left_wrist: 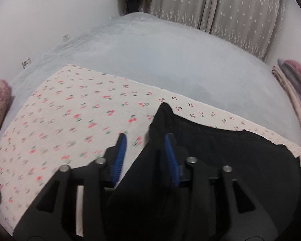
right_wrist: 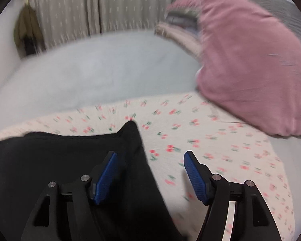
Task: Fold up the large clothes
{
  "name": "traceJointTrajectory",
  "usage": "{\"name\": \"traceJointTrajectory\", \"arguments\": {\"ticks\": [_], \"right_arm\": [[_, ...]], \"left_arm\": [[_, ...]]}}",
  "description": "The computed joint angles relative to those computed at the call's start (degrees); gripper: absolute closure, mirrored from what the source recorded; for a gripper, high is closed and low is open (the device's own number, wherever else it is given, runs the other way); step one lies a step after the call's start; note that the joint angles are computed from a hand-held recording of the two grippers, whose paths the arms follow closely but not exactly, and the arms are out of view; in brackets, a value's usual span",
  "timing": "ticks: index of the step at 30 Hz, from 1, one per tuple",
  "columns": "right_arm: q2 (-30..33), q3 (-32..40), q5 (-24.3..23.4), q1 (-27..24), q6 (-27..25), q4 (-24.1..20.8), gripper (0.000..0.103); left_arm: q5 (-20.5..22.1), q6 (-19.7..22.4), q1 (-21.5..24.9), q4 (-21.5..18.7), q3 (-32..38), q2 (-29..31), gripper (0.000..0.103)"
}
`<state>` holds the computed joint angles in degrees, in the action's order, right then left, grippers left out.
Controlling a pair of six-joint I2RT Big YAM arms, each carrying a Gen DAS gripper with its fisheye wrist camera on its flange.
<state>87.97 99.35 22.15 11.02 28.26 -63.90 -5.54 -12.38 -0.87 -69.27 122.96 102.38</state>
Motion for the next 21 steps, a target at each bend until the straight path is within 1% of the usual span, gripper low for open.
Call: {"name": "traceJointTrajectory", "arguments": {"ticks": [1, 2, 4, 6, 7, 8, 9, 11, 12, 13, 15, 16, 17, 18, 19, 20, 21], "right_arm": [[-3.2, -2.7, -1.3, 0.3, 0.9, -0.1, 0.027], [-6.4, -5.2, -2.4, 0.9, 2.2, -1.2, 0.027], [-11.6, -9.8, -4.4, 1.7, 3.8, -3.4, 0.027], [-17.2, -14.8, -6.7, 3.2, 5.4, -4.6, 0.027], [-20.1, -17.2, -7.3, 4.5, 6.9, -5.4, 0.027], [-21.6, -18.3, -7.4, 5.4, 8.1, -5.9, 0.027], [-24.5, -20.5, -7.9, 6.5, 9.8, -6.6, 0.027], [-27.6, -23.1, -9.9, 7.5, 13.1, -6.7, 0.030], [-28.4, -23.7, -10.3, 8.2, 14.5, -6.8, 0.034], [-29.4, -24.5, -10.3, 9.0, 16.2, -6.7, 0.035], [-30.8, -26.0, -8.3, 11.0, 19.8, -7.1, 0.035], [-30.9, -26.4, -7.5, 11.3, 21.7, -7.5, 0.035], [-31.0, -27.4, -8.0, 10.9, 22.9, -7.4, 0.035], [-31.6, -28.7, -9.2, 10.7, 23.7, -7.1, 0.035], [-32.0, -30.0, -10.2, 10.4, 23.8, -6.1, 0.035], [-32.5, -31.6, -11.1, 10.1, 23.5, -4.4, 0.036], [-32.6, -32.4, -12.5, 9.3, 22.5, -3.1, 0.045]], "left_arm": [[0.2, 0.0, 0.4, 0.0, -2.7, -2.6, 0.052], [1.6, 0.1, 1.1, 0.6, -6.9, -6.2, 0.052], [5.7, 0.9, 3.1, 1.6, -15.8, -13.9, 0.052], [7.6, 1.4, 5.0, 2.1, -23.5, -20.4, 0.051], [8.5, 2.0, 5.8, 1.6, -25.6, -22.2, 0.051], [9.3, 2.3, 6.7, 1.1, -27.9, -24.0, 0.051], [10.1, 2.2, 7.6, 0.7, -29.9, -25.5, 0.051], [12.2, 1.3, 9.5, -0.6, -33.0, -27.4, 0.052], [12.7, 0.7, 9.9, -0.6, -34.4, -28.2, 0.052], [12.4, 0.8, 9.9, -0.6, -35.4, -28.6, 0.052], [11.7, 0.5, 9.5, 0.9, -38.0, -30.0, 0.052], [11.3, -0.4, 9.2, 1.8, -39.3, -30.4, 0.052], [11.3, -0.9, 9.2, 2.5, -40.3, -30.7, 0.052], [11.1, -1.5, 8.9, 4.0, -41.4, -31.1, 0.056], [11.0, -1.6, 8.7, 4.8, -41.9, -31.3, 0.063], [10.5, -1.2, 8.5, 5.4, -42.4, -31.5, 0.065], [8.9, -1.1, 8.0, 5.7, -42.4, -31.4, 0.071]]}}
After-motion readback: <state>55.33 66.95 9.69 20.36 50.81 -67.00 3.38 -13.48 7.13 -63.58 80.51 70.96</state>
